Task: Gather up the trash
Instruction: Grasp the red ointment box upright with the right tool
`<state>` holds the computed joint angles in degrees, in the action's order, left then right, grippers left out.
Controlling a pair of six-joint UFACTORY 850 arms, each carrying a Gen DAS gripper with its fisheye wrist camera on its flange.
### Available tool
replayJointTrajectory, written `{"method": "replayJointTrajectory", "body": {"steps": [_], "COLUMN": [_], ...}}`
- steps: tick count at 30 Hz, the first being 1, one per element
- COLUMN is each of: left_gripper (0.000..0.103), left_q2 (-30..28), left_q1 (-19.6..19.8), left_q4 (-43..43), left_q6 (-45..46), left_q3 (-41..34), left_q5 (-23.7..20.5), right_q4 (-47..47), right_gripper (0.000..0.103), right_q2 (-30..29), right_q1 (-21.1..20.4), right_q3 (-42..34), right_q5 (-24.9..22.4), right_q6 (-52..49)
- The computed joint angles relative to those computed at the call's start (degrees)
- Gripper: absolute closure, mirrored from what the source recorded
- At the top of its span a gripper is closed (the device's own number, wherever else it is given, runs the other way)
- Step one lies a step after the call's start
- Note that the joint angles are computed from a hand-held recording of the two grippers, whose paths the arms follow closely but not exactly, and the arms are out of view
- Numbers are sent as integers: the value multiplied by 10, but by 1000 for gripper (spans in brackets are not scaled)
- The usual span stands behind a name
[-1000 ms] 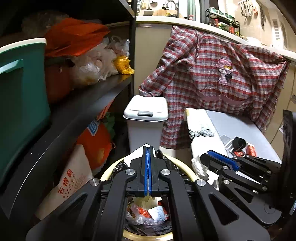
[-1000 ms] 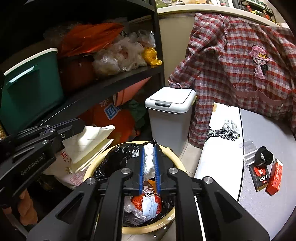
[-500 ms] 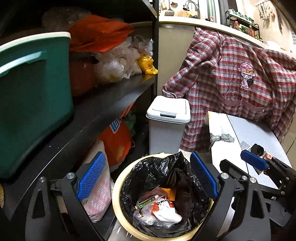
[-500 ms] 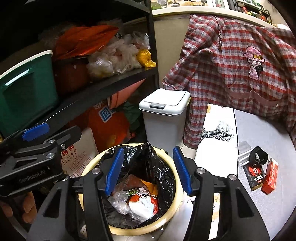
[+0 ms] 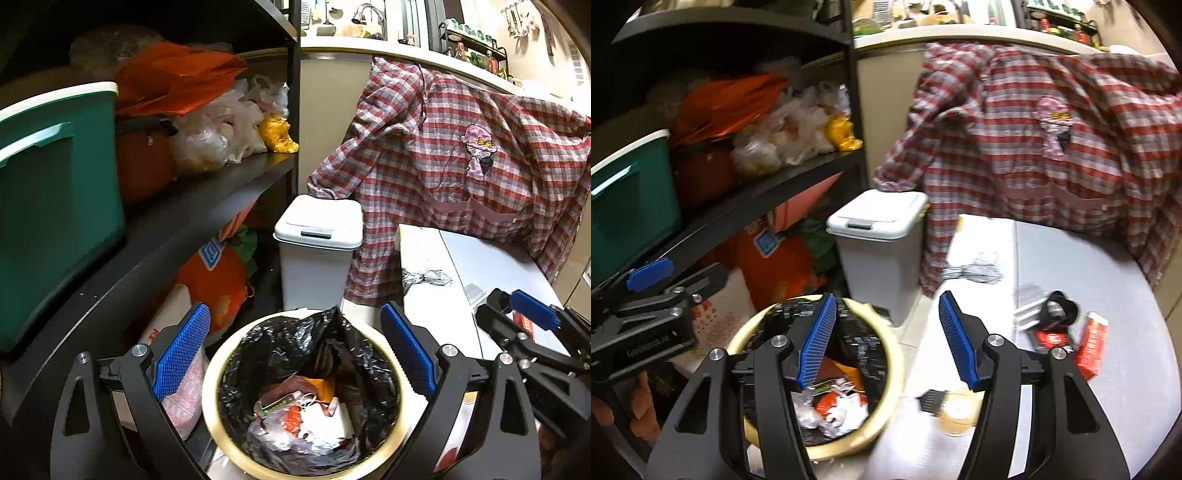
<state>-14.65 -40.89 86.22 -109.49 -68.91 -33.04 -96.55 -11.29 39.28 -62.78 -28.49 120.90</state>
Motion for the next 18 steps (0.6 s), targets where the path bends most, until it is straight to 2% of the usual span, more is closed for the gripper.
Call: {"method": "replayJointTrajectory", "body": {"steps": [8,11,15,18], "left_gripper": [12,12,12,12], "left_q2": [-32,-51,-77,-100], "left_q1": [-21,-30,-41,-48], "left_q4": [7,2,-16,-30], "left_q6": [-6,4,37,55], "left_q3": [-40,-64,-97,-130], "left_q5": [8,20,27,40], "right_q4": [7,10,39,71], "right_gripper": [44,43,43,44], "right_q2": [53,78,115,129], "right_q1": [-31,-56,-111,-154], "right_q3": [70,103,149,172], "right_q5": [-35,-49,-68,-51], "right_q6": [17,30,47,55]}}
